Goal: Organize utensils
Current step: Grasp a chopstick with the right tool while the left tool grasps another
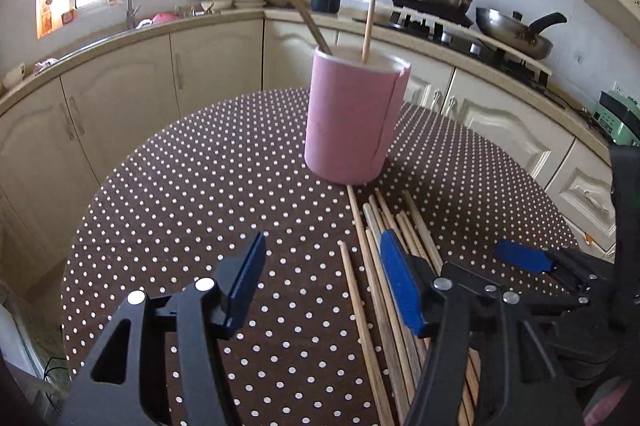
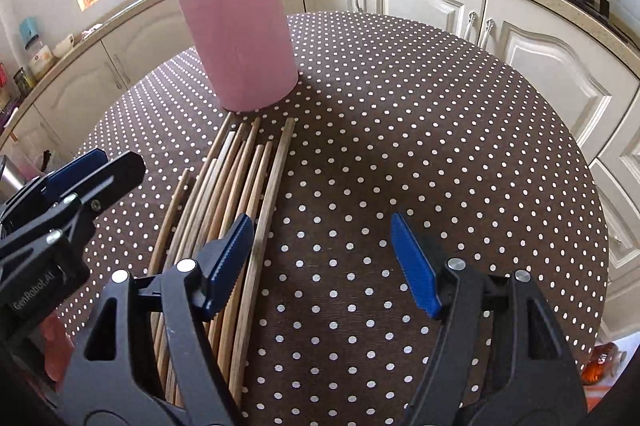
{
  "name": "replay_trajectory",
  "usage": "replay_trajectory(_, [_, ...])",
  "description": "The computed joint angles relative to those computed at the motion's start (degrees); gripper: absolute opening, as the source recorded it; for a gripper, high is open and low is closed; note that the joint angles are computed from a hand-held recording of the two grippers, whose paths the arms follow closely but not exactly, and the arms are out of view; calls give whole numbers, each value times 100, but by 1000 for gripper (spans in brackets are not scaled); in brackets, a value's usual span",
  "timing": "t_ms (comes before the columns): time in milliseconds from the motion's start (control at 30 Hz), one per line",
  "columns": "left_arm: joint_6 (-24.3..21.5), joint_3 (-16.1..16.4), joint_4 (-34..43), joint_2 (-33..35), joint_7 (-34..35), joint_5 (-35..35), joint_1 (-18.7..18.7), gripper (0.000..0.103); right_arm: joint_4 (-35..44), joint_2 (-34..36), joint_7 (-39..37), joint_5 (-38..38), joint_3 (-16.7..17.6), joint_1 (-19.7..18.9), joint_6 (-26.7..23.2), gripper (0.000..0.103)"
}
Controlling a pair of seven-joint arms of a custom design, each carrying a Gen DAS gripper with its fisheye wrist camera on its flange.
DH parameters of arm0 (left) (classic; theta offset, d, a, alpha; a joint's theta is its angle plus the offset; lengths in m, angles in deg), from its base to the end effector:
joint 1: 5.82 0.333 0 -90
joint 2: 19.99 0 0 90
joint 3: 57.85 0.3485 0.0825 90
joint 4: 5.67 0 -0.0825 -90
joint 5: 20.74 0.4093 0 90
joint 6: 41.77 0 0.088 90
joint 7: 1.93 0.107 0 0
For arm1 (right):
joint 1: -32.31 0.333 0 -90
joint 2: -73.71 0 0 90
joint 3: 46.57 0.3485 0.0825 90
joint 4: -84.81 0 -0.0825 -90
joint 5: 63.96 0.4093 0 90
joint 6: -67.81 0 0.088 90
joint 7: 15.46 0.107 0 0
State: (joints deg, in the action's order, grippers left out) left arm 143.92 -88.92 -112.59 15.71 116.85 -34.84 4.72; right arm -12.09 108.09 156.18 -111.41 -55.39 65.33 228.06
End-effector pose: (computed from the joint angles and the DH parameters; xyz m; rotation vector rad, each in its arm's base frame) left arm 0.7009 -0.1739 0.3175 -1.4345 2.1279 -1.0441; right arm 0.6581 0.3526 0.3049 -1.5842 2.0007 -0.6239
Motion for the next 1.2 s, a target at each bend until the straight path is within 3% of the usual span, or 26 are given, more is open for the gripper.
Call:
replay_trajectory(100, [-188, 97, 89, 13, -22, -33, -74, 59, 133, 56, -297, 90, 106, -21, -268, 70])
replay_trajectory(200, [-479, 586, 236, -45, -128, -147, -505, 59, 256, 127, -493, 126, 142, -9, -417, 70])
replay_trajectory(267, [-553, 829, 257, -86, -162, -218, -714, 59, 376, 182, -660, 151, 154, 34, -691, 59])
replay_trajectory(333, [-613, 1048, 280, -115, -191, -253, -908, 59, 366, 191, -683, 82, 147, 40, -584, 40])
replay_trajectory(367, [-658, 1098, 288, -126, -185, -266, -957, 59, 384, 200, -722, 63, 147, 50, -595, 36])
replay_trajectory(467, [-877, 1546, 323, -182, -313, -226, -1348, 59, 317, 190, -728, 62, 149, -9, -307, 10])
replay_trajectory(533, [-1180, 2131, 433, -181, -621, -49, -1857, 59, 99, 128, -455, 112, 92, -111, 274, 8])
replay_trajectory(667, [-1295, 2535, 508, -150, -986, 224, -2223, 60, -292, 84, -68, 386, -130, -181, 1457, 6])
replay_trajectory(767, [-1247, 2918, 501, -139, -1335, 537, -2576, 60, -380, 86, -81, 613, -288, -61, 1695, 6])
replay_trajectory(833, [-1278, 2876, 557, -108, -1442, 599, -2542, 60, -394, 81, -176, 750, -361, 24, 1688, 6])
replay_trajectory(900, [-1203, 2918, 548, -99, -1571, 664, -2569, 47, -404, 93, -256, 892, -435, 108, 1716, 6])
replay_trajectory(967, [-1158, 3064, 596, -68, -1782, 724, -2682, 9, -441, 91, -321, 1039, -507, 182, 1786, 6])
replay_trajectory(1000, [-1168, 3009, 647, -37, -1819, 711, -2615, 8, -466, 87, -351, 1105, -556, 231, 1813, 6])
replay_trajectory(1133, [-1261, 2169, 730, 14, -1473, 375, -1835, 6, -579, 53, -392, 1313, -840, 491, 1840, 6])
replay_trajectory(1200, [-1285, 1933, 741, 33, -1319, 211, -1621, 6, -621, 52, -337, 1376, -1013, 640, 1874, 6])
